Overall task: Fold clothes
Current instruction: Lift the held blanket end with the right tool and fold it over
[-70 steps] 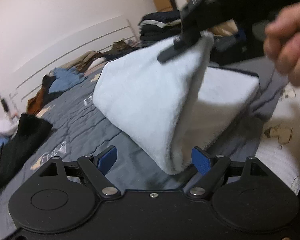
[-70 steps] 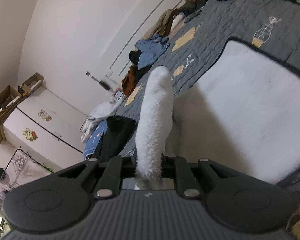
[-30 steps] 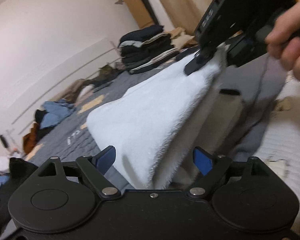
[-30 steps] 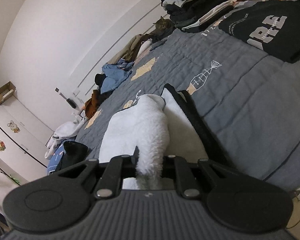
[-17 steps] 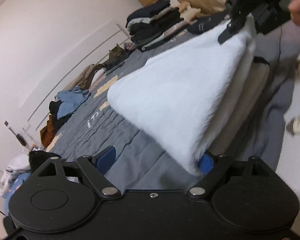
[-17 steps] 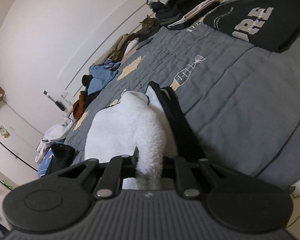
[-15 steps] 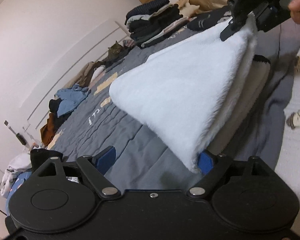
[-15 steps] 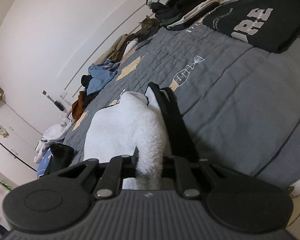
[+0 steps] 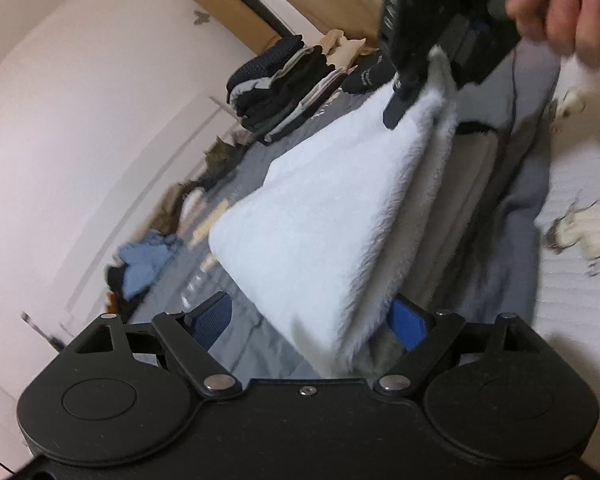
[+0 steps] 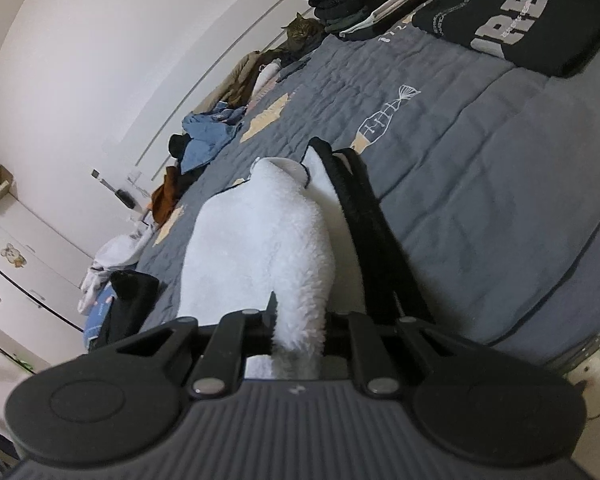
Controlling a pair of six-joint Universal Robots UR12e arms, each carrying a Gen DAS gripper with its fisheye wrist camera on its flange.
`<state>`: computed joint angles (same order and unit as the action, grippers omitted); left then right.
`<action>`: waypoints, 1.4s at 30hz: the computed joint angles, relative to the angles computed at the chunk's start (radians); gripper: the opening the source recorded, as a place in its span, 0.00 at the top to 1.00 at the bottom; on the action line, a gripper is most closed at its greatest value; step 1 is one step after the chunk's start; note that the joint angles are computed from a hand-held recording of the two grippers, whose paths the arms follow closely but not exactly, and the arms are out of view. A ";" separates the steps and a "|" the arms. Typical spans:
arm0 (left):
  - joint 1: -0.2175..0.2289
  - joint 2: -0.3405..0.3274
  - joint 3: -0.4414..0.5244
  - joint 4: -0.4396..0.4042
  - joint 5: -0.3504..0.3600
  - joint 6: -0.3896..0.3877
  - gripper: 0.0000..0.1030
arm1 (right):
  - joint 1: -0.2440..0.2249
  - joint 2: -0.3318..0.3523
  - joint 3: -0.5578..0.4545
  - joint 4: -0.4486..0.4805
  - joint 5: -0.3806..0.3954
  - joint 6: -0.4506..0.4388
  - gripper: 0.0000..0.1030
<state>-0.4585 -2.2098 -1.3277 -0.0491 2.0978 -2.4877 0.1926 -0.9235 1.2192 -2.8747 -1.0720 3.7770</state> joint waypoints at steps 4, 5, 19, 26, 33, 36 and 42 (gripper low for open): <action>-0.001 -0.030 0.019 0.043 0.061 0.079 0.20 | 0.003 0.002 -0.002 0.015 -0.003 -0.006 0.88; -0.001 -0.032 0.020 0.041 0.075 0.097 0.22 | 0.004 0.002 -0.002 0.022 -0.010 -0.008 0.88; 0.001 0.010 -0.029 0.010 0.082 0.264 0.23 | 0.012 0.002 0.005 0.064 -0.034 -0.032 0.88; 0.004 -0.028 -0.018 0.070 0.050 0.360 0.62 | 0.012 0.006 0.004 0.066 -0.037 -0.014 0.88; -0.006 -0.042 -0.001 0.082 0.088 0.315 0.59 | 0.017 0.009 0.000 0.005 -0.068 -0.052 0.88; 0.000 -0.019 0.000 0.008 0.083 0.182 0.56 | 0.013 0.010 -0.003 -0.002 -0.037 -0.051 0.88; 0.009 0.004 -0.006 -0.122 0.036 0.100 0.79 | 0.011 0.013 -0.004 0.078 -0.008 -0.030 0.87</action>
